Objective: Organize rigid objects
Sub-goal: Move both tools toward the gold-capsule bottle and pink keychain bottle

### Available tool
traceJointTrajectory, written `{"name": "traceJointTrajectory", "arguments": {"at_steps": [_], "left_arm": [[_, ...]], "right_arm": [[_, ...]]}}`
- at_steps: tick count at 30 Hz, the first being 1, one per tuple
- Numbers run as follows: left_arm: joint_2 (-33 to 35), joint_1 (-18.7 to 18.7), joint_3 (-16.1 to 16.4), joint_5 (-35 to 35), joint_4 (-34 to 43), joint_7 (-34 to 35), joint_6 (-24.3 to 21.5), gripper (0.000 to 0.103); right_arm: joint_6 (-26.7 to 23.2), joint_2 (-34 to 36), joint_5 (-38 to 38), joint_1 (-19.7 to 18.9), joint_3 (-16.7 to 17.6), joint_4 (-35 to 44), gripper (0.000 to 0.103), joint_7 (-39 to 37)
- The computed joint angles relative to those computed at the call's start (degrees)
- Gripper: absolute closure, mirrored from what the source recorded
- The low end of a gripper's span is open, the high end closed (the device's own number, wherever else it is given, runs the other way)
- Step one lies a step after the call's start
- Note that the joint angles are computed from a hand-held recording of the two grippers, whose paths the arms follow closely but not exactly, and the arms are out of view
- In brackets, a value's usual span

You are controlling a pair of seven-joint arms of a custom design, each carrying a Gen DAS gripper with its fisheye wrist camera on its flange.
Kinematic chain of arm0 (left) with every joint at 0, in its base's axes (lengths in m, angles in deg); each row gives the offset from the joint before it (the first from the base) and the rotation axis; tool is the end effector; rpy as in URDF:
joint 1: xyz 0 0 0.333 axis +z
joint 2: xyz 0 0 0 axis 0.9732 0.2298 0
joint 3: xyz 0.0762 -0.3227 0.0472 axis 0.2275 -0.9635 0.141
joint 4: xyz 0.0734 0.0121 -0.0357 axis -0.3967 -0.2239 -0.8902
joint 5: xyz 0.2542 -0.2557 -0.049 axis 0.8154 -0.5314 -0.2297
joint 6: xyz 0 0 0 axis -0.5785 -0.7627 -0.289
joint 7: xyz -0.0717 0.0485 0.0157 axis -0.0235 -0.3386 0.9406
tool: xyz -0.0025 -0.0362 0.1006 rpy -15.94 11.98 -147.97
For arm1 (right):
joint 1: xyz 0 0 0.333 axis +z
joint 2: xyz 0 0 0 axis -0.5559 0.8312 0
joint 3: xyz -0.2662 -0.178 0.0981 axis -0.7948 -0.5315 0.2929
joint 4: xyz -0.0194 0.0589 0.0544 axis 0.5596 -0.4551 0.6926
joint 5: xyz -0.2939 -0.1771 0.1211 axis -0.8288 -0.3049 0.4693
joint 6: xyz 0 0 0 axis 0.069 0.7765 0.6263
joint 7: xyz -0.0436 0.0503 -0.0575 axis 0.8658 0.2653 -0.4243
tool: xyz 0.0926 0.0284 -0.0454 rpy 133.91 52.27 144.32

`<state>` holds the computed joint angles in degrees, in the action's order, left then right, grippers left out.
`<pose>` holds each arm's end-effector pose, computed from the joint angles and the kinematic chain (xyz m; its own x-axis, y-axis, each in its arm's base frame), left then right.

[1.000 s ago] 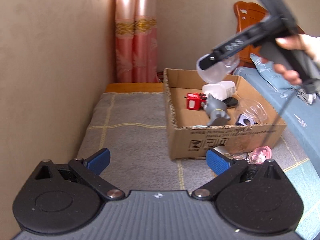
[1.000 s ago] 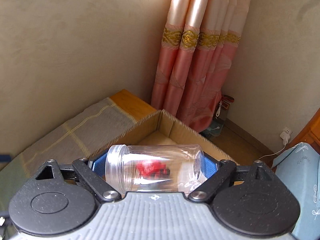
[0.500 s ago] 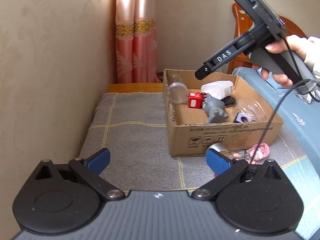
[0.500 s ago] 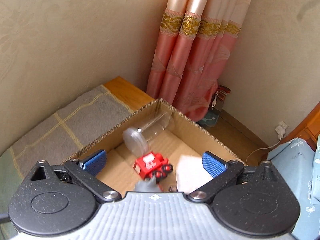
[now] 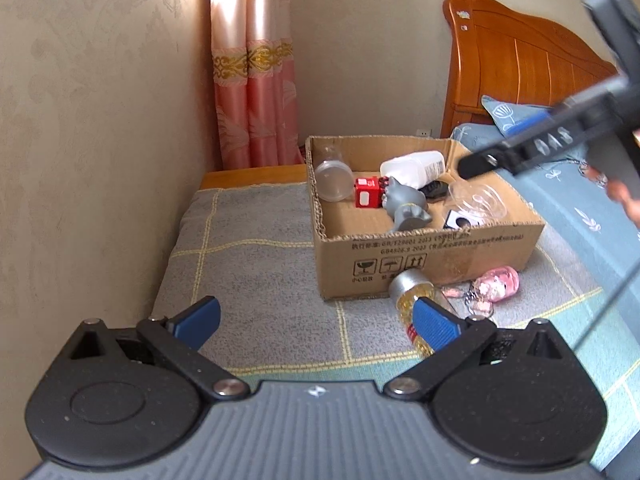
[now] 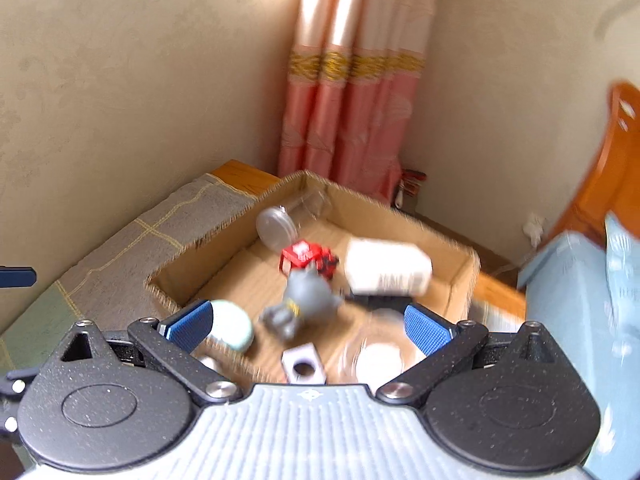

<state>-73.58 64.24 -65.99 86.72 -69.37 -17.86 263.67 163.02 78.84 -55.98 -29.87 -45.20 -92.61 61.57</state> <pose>0.5628 -0.1954 0.4980 -0.2148 -0.9766 -0.0058 -0.6067 0.1381 -0.7829 0.6071 0.0337 0.5616 0.4032 -0.9091 0.1052 -0.5983 -0.3488 -0.7213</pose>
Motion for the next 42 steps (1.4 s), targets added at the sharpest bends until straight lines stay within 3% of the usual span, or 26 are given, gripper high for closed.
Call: {"name": "traceJointTrajectory", "arguments": {"at_steps": [8, 12, 19, 23, 26, 29, 31, 35, 42], "left_arm": [[0.25, 0.04, -1.31, -2.59, -0.44, 3.23, -1.33, 0.001], [0.34, 0.47, -2.27, -4.93, -0.91, 5.78, -1.38, 0.001], [1.39, -0.13, -2.51, -7.42, -0.32, 8.48, -2.92, 0.001], [1.34, -0.49, -2.51, -8.22, -0.44, 9.06, -3.9, 0.001], [1.55, -0.57, -2.59, -8.45, -0.21, 9.36, -4.53, 0.001], [2.36, -0.31, -3.36, -9.75, 0.8, 11.0, -5.3, 0.001], [3.14, -0.06, -4.29, -11.39, 1.64, 13.21, -5.35, 0.001], [5.27, 1.14, -7.54, -17.46, 3.81, 21.37, -5.22, 0.001], [10.36, 0.92, -10.83, -26.02, 9.1, 32.25, -6.04, 0.001]], "right_arm": [[13.65, -5.03, 0.46, 1.44, -1.23, -16.93, 0.0, 8.57], [11.59, -4.1, 0.61, 0.64, -2.21, -18.98, 0.0, 13.54], [13.91, -1.79, 11.9, -0.2, 0.02, -17.77, 0.0, 4.58], [17.71, 2.11, 1.13, 1.56, -1.89, -16.17, 0.0, 13.77], [18.9, 2.6, -2.48, 0.6, -1.97, -16.62, 0.0, 17.55], [18.8, 2.02, 4.25, -5.5, 3.84, -17.35, 0.0, 12.47], [19.89, 1.66, 2.95, -5.31, 2.97, -18.6, 0.0, 13.85], [21.26, 1.57, 13.15, -10.53, 8.74, -18.84, 0.0, 4.48], [19.72, 1.86, 28.9, -12.12, 10.49, -16.96, 0.0, -10.22]]}}
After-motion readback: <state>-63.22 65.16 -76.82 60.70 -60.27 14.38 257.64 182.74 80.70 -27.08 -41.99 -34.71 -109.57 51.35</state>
